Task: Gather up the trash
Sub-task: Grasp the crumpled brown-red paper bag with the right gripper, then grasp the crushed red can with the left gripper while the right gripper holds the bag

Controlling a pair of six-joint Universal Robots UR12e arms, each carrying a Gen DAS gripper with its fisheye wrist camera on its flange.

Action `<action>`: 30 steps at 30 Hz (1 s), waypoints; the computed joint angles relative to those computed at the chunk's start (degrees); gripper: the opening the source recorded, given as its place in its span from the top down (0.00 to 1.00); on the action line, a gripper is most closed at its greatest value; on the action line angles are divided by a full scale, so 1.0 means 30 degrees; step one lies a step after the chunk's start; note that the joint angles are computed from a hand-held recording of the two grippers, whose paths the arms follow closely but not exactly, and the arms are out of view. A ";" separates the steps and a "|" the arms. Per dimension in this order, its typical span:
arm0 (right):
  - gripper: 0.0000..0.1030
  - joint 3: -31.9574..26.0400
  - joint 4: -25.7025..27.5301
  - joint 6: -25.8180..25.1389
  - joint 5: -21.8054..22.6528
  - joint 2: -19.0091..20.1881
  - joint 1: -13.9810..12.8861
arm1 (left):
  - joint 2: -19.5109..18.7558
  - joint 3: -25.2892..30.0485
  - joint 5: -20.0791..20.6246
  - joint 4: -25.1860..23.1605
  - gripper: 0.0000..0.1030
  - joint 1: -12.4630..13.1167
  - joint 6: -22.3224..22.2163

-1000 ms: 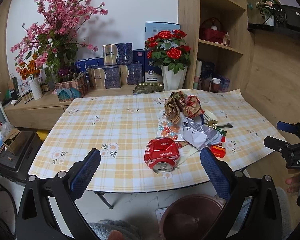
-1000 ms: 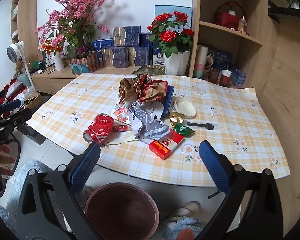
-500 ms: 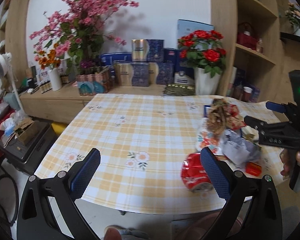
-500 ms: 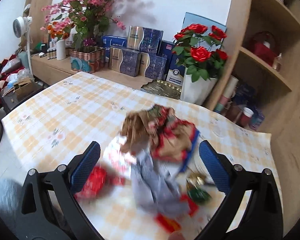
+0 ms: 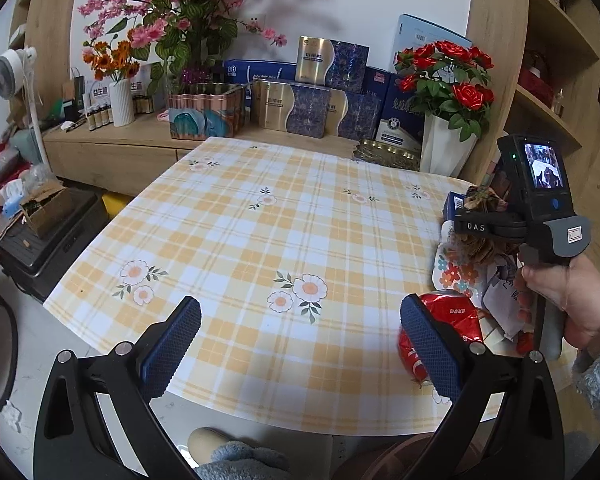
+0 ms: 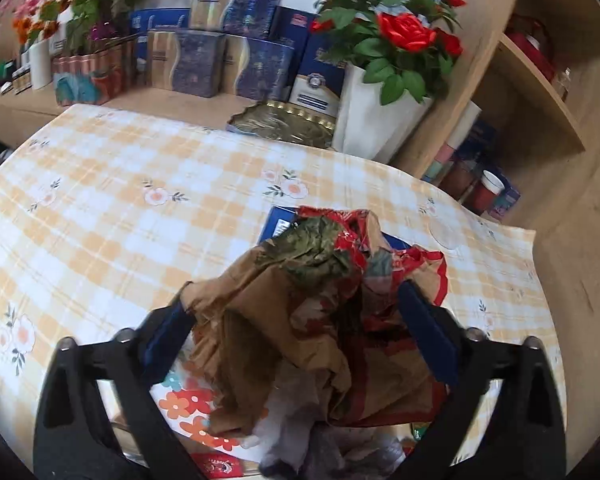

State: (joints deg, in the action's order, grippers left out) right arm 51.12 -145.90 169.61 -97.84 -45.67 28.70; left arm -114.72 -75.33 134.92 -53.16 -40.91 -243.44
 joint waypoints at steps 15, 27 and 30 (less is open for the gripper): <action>0.75 0.5798 -0.7504 0.0202 0.6436 -0.3630 -0.1678 | -0.1565 0.0997 -0.4644 0.4278 0.06 0.0160 0.3186; 0.75 1.0811 -1.1661 0.1105 0.8242 -0.6329 -0.3000 | -0.4955 0.6634 -0.3714 -0.1180 0.10 -0.0173 0.7669; 0.75 1.1472 -1.1979 0.1324 0.8384 -0.6630 -0.3229 | -0.6129 0.8641 -0.2807 -0.3429 0.10 -0.0189 0.8451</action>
